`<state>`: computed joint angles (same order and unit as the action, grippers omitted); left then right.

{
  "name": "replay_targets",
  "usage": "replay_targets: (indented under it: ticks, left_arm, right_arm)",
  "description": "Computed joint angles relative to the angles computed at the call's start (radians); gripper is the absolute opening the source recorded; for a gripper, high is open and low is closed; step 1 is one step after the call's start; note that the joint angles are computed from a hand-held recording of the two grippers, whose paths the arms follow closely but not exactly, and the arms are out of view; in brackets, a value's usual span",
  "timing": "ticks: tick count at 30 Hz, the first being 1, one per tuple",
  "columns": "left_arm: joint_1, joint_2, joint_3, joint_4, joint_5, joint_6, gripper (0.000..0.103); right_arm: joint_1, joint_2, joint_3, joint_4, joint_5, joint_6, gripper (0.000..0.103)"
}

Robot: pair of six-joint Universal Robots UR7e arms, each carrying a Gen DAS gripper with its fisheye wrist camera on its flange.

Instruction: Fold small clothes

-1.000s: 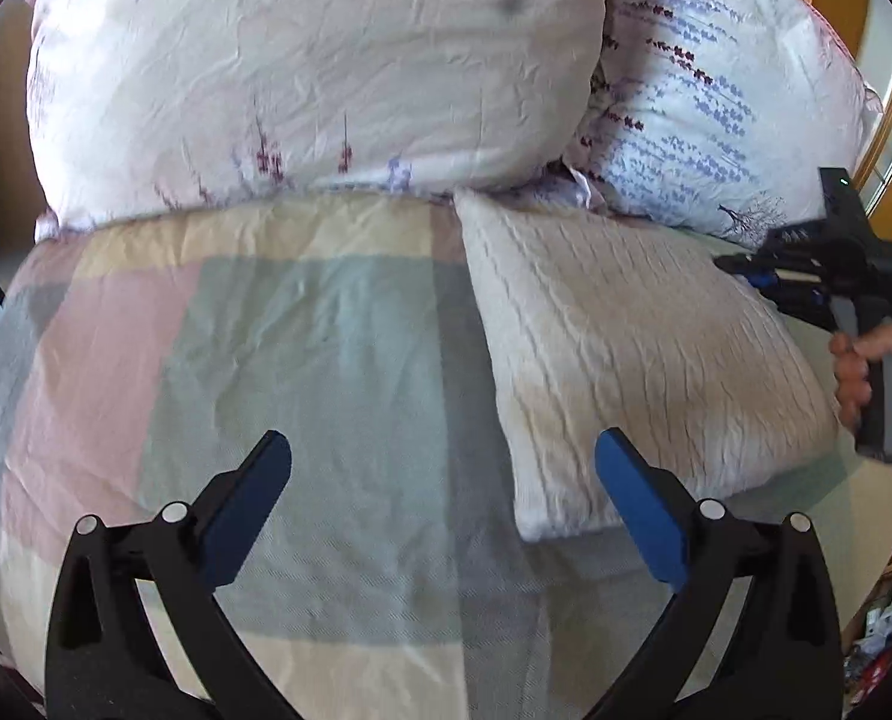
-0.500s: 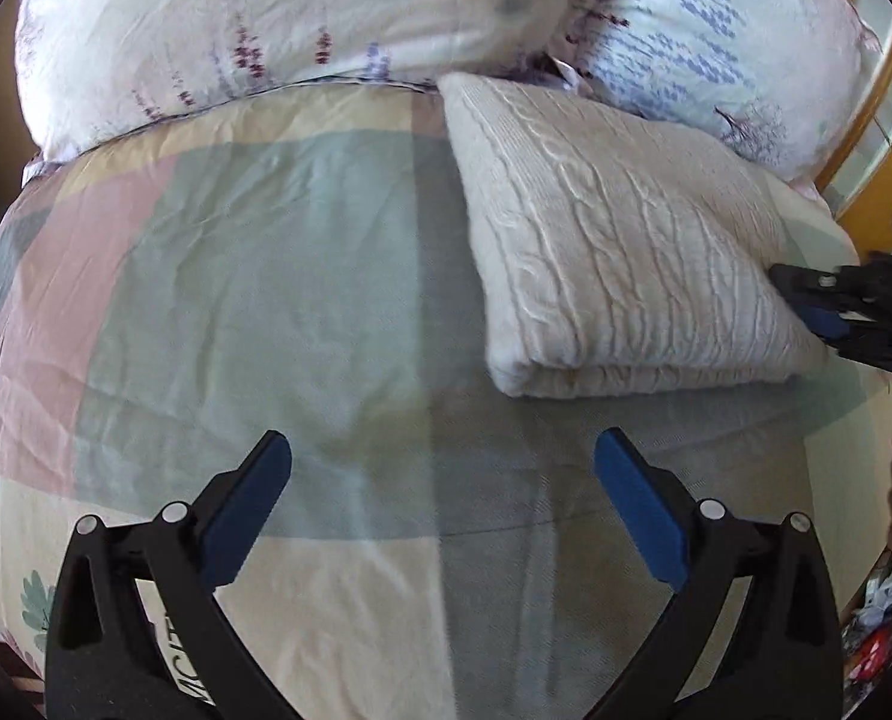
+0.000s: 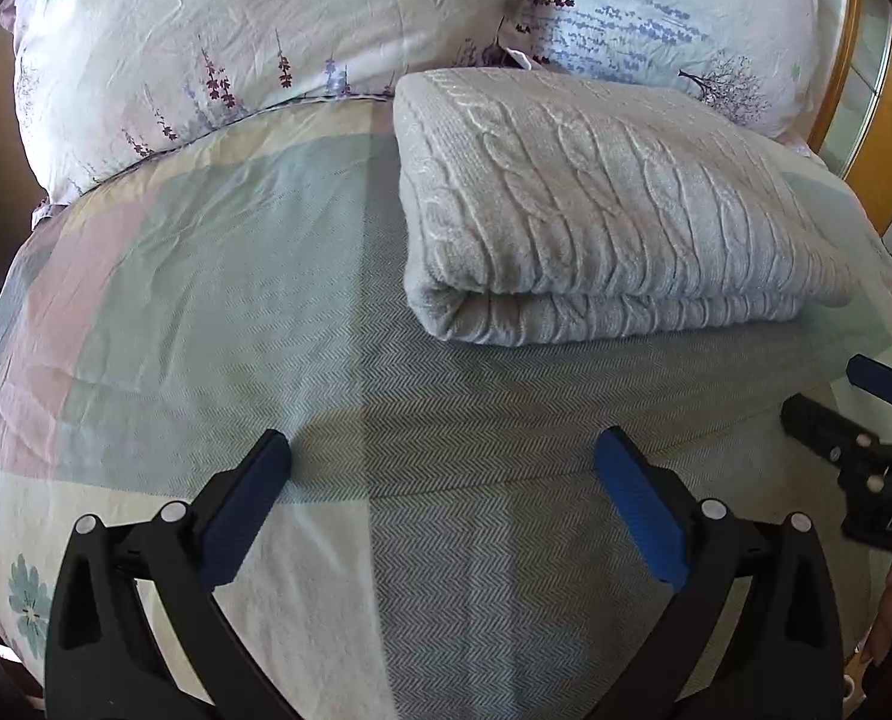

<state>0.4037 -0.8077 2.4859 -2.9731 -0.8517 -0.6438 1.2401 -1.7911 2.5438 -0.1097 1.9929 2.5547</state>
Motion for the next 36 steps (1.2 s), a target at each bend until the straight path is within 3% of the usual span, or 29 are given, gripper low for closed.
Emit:
replay_targets:
  ticks: [2,8,36]
  left_arm:
    - [-0.004,0.008,0.009,-0.029,0.005,0.010,0.101]
    - [-0.009,0.021,0.019,-0.068,0.014,0.019,0.101]
    - [-0.010,0.021,0.019,-0.069,0.015,0.016,0.101]
  right_arm:
    - [0.031,0.036,0.008,-0.053,0.043,-0.016,0.102]
    - [0.018,0.005,0.049,-0.115,0.019,-0.032,0.102]
    - [0.011,-0.008,0.050,-0.109,0.011,-0.039,0.102]
